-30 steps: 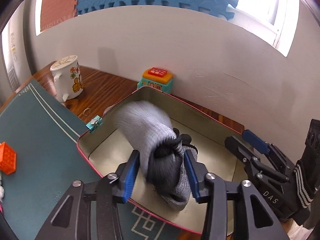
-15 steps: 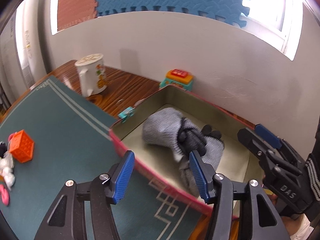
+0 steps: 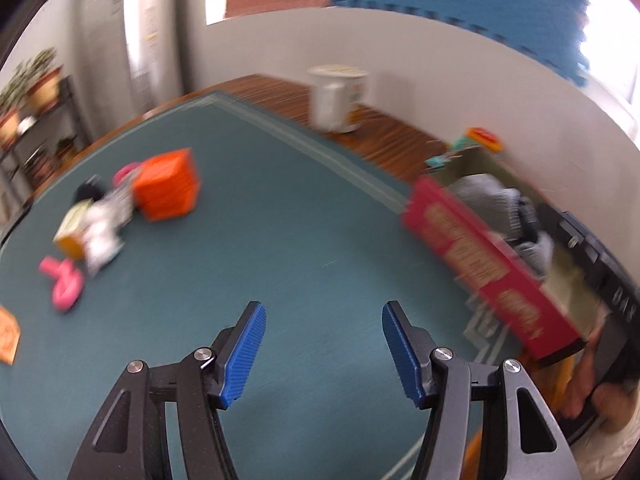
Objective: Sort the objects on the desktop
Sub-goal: 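Withdraw both grippers from the bin back over the table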
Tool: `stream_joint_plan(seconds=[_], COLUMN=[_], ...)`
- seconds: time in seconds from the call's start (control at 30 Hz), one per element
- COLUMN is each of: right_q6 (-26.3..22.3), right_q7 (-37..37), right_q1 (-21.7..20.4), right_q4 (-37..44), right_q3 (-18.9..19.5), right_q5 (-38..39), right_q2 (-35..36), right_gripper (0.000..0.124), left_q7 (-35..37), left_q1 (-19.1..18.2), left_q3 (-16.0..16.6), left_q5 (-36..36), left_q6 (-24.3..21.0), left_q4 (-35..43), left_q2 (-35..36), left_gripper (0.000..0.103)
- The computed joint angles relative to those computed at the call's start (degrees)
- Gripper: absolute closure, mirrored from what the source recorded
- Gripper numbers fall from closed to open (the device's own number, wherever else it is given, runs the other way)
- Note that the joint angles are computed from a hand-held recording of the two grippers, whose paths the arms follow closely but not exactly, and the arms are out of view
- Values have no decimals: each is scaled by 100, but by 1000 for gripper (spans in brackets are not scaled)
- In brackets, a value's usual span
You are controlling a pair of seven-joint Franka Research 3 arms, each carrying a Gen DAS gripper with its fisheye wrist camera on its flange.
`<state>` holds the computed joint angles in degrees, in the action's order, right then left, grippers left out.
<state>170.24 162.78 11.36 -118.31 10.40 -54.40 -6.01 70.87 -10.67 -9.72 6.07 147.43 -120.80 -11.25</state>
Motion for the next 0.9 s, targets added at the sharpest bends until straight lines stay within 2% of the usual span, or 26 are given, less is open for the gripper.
stream_joint_plan(seconds=[0.13, 0.33, 0.5, 0.63, 0.77, 0.9], right_q6=[-71, -570, -991, -977, -698, -444], right_q7=[-111, 264, -181, -485, -1533, -3511], right_q1=[87, 324, 488, 605, 830, 1197], right_q4=[206, 558, 807, 869, 1037, 1424], right_q3=[-23, -212, -422, -451, -329, -107], right_q5=[-57, -777, -590, -238, 676, 2520], right_q2=[207, 409, 579, 536, 659, 1103], right_gripper=[43, 43, 43, 43, 42, 41], left_q7=[-273, -586, -818, -977, -1173, -1303], left_q1=[232, 544, 812, 985, 1128, 1238], left_q3=[138, 323, 322, 349, 350, 340], left_q5=[121, 288, 636, 842, 1025, 1219], left_q6=[-82, -166, -213, -318, -425, -569], left_q4=[-528, -1110, -1379, -1577, -1754, -1926], left_q2=[-465, -1038, -1310, -1474, -1594, -1718], left_gripper=[41, 41, 41, 40, 40, 40])
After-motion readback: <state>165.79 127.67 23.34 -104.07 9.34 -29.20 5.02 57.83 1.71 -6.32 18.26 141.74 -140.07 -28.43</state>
